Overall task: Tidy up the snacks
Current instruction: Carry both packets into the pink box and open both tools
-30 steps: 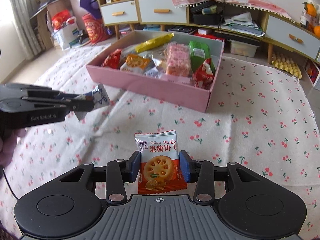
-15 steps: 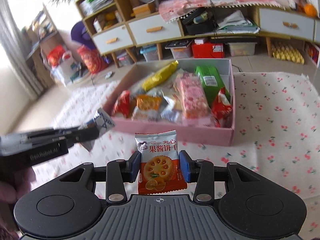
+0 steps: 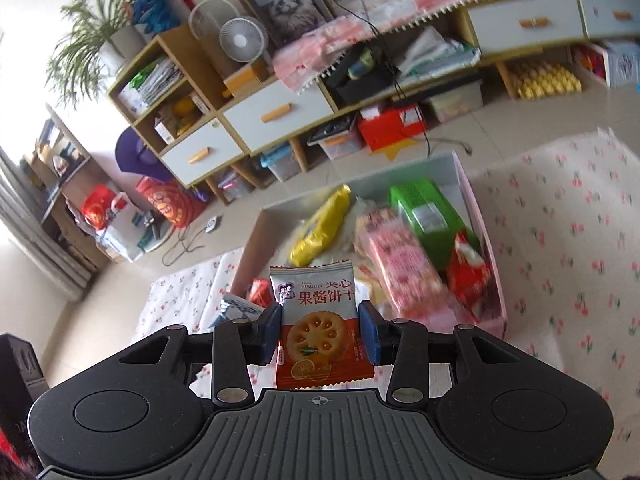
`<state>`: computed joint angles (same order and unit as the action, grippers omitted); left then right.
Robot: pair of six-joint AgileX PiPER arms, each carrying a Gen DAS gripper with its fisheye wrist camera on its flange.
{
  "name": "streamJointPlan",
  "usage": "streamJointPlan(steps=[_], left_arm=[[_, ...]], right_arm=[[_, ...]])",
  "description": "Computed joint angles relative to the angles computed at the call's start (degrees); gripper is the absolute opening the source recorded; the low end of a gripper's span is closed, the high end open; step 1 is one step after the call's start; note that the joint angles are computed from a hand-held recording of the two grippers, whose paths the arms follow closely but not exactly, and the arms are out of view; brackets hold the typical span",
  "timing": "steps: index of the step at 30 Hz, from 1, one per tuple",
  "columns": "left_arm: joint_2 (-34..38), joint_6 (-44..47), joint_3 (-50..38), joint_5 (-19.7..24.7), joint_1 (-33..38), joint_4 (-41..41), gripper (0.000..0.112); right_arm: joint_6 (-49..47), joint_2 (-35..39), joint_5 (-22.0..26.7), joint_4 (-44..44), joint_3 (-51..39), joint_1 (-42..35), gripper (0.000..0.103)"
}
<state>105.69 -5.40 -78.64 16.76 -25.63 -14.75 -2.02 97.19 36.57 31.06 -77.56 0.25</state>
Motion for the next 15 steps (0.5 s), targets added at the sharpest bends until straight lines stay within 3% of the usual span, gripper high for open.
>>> streamJointPlan(steps=[3, 6, 9, 13, 15], left_arm=[[0.66, 2.49, -0.01, -1.81, 0.3, -2.57, 0.013], [1.33, 12.42, 0.99, -4.41, 0.88, -12.86, 0.013], [2.31, 17.8, 0.95, -5.61, 0.94, -17.54, 0.013], [4.12, 6.03, -0.97, -3.71, 0.54, -5.05, 0.013], [4.28, 4.68, -0.88, -3.29, 0.69, -3.99, 0.013]], right_arm=[[1.1, 1.88, -0.88, -2.35, -2.73, 1.34, 0.04], [4.84, 3.95, -2.54, -6.27, -4.79, 2.72, 0.04], [3.79, 5.28, -4.84, -5.03, -4.98, 3.22, 0.04], [0.11, 6.0, -9.35, 0.15, -2.72, 3.27, 0.04], [-1.89, 6.92, -9.82, 3.5, -2.65, 2.88, 0.04]])
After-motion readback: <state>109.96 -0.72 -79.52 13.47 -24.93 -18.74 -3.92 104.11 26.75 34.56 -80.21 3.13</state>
